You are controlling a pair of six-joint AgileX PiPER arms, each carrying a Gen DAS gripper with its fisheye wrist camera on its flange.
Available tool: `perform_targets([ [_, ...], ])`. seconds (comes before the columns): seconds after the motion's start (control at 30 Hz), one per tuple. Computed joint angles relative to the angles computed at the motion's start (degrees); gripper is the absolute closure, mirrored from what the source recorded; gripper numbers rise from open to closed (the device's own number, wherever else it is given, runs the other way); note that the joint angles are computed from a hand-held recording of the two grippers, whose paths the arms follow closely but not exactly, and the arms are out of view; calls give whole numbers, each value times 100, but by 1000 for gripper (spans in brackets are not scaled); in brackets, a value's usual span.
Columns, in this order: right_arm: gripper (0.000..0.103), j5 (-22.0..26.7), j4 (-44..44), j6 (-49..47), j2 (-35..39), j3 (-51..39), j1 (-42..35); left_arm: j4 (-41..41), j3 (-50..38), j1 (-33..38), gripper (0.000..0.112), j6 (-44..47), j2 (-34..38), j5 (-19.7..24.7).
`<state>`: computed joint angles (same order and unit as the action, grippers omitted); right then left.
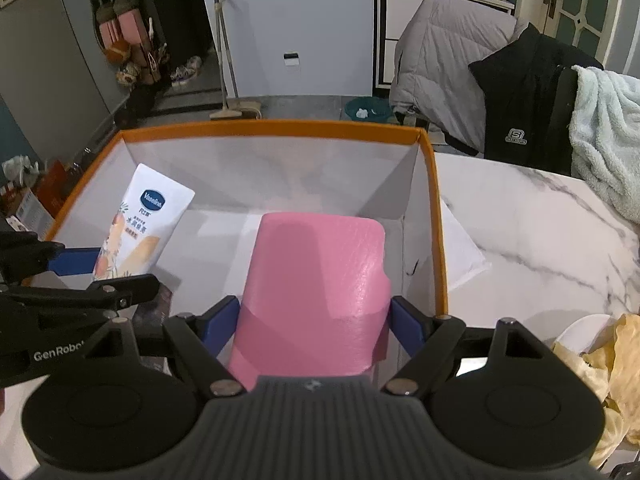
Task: Organize objects
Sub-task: 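Carry the Vaseline tube and pink notebook into the orange box with both tools, then open both tools to drop the tube and notebook into the box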
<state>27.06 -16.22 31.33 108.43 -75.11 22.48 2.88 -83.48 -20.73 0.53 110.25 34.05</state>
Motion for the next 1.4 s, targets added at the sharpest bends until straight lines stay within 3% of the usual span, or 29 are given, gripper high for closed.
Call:
perform_targets([
  [0.53, 20, 219, -919, 628, 269, -150, 384, 258, 114, 29, 57, -238, 58, 29],
  [1.07, 20, -89, -658, 823, -109, 80, 237, 402, 47, 15, 57, -301, -147, 46],
  [1.17, 20, -117, -632, 814, -178, 136, 228, 915, -18, -11, 57, -677, -161, 52],
  [1.27, 20, -172, -574, 768, -236, 210, 225, 2073, 207, -49, 57, -1875, -320, -309],
  [1.4, 20, -192, -503, 665, -255, 234, 198, 1833, 243, 149, 58, -1975, -409, -499],
])
